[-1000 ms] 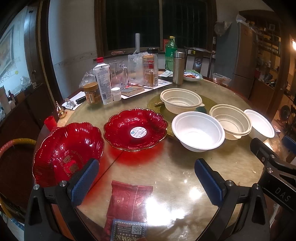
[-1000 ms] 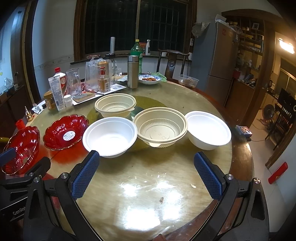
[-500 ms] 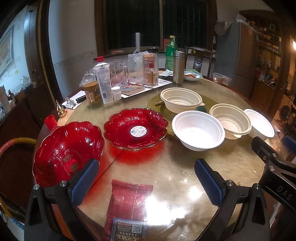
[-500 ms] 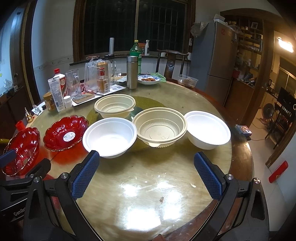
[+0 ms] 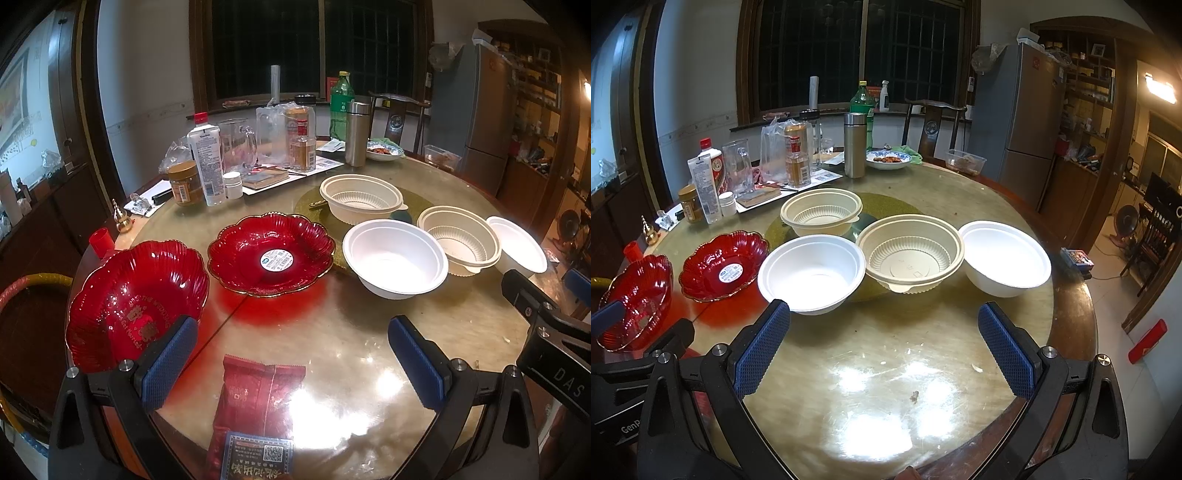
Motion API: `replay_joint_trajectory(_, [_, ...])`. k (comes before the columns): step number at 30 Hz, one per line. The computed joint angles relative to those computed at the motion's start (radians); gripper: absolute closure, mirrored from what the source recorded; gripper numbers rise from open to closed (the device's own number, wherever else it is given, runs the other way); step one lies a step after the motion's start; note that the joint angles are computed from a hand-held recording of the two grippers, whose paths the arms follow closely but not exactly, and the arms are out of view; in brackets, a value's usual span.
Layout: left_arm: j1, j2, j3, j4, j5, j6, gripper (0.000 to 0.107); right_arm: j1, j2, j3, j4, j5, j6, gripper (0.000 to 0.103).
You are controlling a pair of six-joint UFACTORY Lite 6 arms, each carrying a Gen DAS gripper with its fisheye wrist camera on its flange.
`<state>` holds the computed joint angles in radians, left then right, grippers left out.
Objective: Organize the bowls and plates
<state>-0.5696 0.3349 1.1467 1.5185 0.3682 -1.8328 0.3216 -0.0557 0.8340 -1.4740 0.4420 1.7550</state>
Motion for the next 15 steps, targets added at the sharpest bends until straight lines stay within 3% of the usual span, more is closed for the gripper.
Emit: replay_joint_trajectory(15, [-0.007, 0.006, 0.003, -0.009, 0.001, 0.005, 0.004, 0.001, -0.003, -0.002, -0.001, 0.0, 0.003, 0.0])
